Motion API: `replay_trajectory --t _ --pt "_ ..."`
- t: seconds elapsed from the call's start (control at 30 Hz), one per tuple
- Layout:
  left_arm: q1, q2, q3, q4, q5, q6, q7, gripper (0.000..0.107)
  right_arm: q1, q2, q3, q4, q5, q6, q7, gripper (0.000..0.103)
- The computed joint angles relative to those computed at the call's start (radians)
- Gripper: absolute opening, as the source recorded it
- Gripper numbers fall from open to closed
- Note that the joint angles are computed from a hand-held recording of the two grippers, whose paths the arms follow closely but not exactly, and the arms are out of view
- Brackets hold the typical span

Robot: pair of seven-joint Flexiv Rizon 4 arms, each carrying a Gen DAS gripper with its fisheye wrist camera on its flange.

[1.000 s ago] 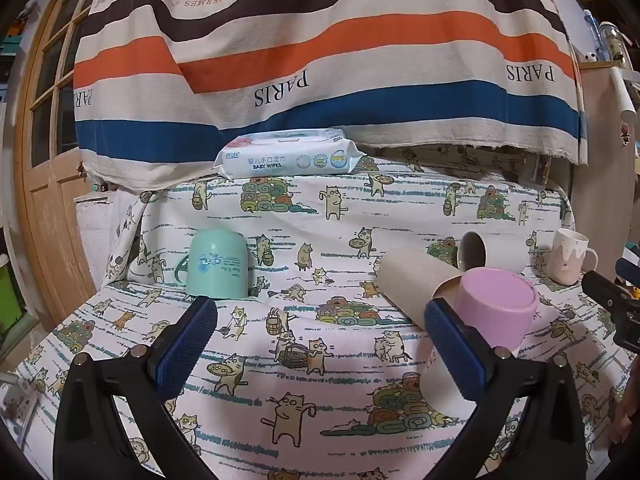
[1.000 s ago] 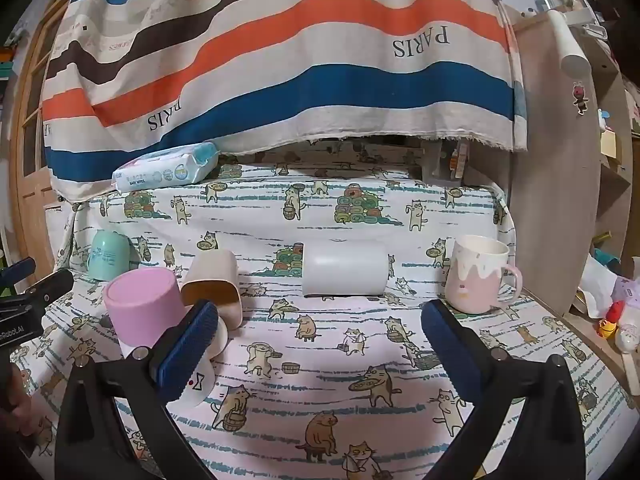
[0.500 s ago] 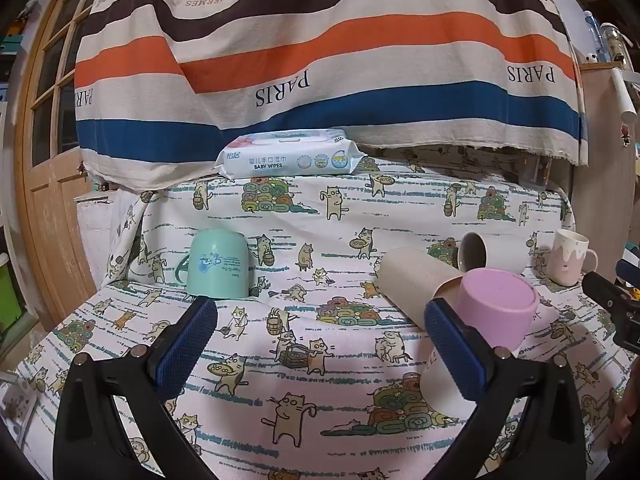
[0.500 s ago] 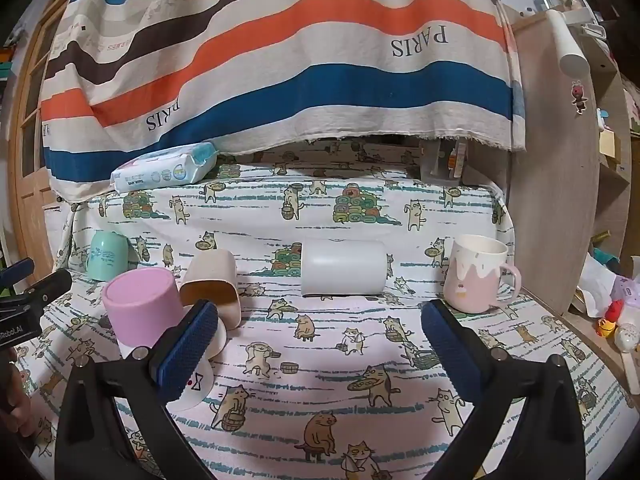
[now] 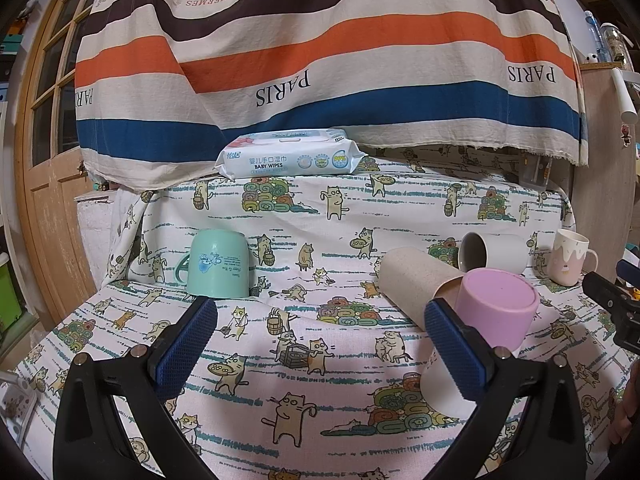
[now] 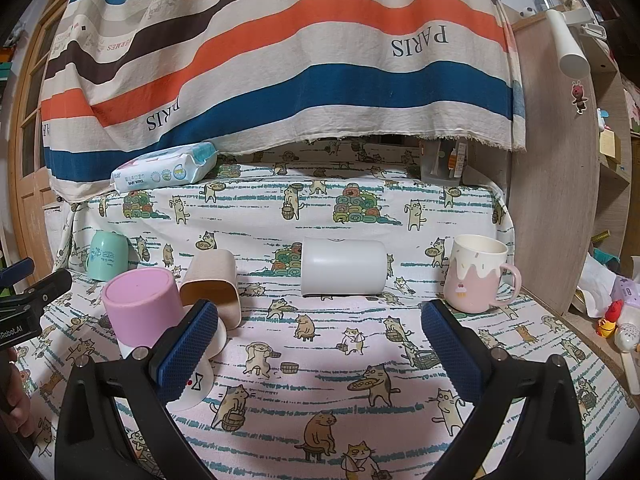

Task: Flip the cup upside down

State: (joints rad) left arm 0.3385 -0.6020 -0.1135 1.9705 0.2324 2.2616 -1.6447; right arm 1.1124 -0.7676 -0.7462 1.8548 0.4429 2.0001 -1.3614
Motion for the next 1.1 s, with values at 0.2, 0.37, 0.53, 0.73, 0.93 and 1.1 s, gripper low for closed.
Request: replay_trajectory --t 0.2,0.37,0.53,0.73,0.93,1.1 --pt "0.000 0.000 0.001 0.000 0.000 0.000 -0.001 0.103 0.000 0.000 0.000 -0.001 0.001 -0.001 -0.001 0.103" --pt "0.000 0.000 0.001 0.000 0.000 0.000 -0.001 0.103 -0.001 0.000 0.001 -0.001 -0.001 -0.001 0.000 0.103" --pt "-0.001 0.000 0.001 0.000 0.000 0.000 -0.001 0.103 0.001 -0.001 -0.001 -0.002 0.001 -0.003 0.000 0.103" --pt "0.000 0.000 0.001 0.000 0.000 -0.001 -0.001 0.103 0.001 -0.002 -0.002 -0.002 -0.001 -0.003 0.002 0.103" --pt "0.000 0.000 0.001 0.000 0.000 -0.001 -0.001 0.103 0.004 -0.002 -0.005 -0.002 -0.001 -0.005 0.003 0.103" --pt "0.000 0.000 0.000 0.000 0.001 -0.001 -0.002 0.103 0.013 -0.002 -0.013 -0.003 -0.007 -0.013 0.012 0.103"
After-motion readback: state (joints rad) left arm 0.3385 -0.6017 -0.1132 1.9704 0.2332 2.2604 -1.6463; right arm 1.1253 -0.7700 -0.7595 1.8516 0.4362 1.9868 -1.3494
